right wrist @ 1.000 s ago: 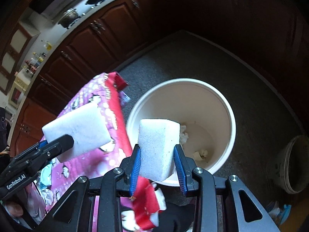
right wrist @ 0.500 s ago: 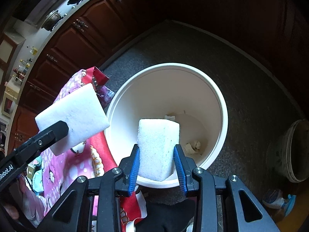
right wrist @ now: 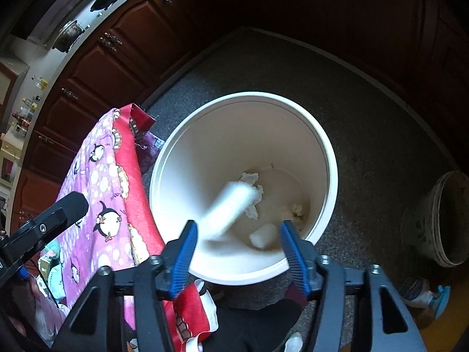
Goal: Collect trash
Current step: 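Carry both white sponge blocks over the bucket and open both tools, then move both open tools back over the remaining trash on the table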
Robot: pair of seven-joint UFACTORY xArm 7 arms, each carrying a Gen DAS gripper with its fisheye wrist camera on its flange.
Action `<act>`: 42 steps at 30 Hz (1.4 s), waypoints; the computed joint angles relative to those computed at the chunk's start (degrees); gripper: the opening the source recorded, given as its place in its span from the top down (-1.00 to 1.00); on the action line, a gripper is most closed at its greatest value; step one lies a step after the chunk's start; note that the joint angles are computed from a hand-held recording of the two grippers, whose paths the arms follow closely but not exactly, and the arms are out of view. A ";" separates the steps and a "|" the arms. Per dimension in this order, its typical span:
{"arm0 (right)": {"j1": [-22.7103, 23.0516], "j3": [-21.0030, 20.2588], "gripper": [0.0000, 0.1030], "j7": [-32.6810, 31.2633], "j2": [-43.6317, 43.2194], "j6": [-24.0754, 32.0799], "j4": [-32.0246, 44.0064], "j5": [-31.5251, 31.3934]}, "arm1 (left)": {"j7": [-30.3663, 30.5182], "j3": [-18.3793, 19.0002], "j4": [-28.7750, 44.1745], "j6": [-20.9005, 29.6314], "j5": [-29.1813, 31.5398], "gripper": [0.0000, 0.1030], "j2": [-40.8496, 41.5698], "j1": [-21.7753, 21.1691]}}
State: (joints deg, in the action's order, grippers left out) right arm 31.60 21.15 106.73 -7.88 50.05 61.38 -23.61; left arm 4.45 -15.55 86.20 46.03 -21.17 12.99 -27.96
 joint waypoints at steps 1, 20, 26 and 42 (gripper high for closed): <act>0.01 0.07 -0.19 0.32 -0.09 -0.05 -0.01 -0.16 | 0.12 0.10 -0.17 -0.03 -0.04 -0.15 -0.30 0.15; 2.68 -0.24 -0.24 0.57 5.97 2.50 9.12 -4.57 | 5.83 4.13 -12.11 0.69 -4.56 -0.17 -14.68 4.95; 6.28 -1.98 -0.25 -2.35 11.83 5.31 18.24 -7.63 | 7.64 6.28 -17.63 -0.31 -5.35 -0.17 -20.91 6.26; 19.54 -9.74 -0.29 -17.91 34.19 10.95 51.69 -8.40 | 11.52 14.79 -28.36 4.53 -4.78 -0.17 -36.23 11.96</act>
State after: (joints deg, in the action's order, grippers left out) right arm 51.14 11.41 88.82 26.31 61.00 113.08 -32.01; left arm 15.96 -0.76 57.85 50.56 -25.95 -23.23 -16.00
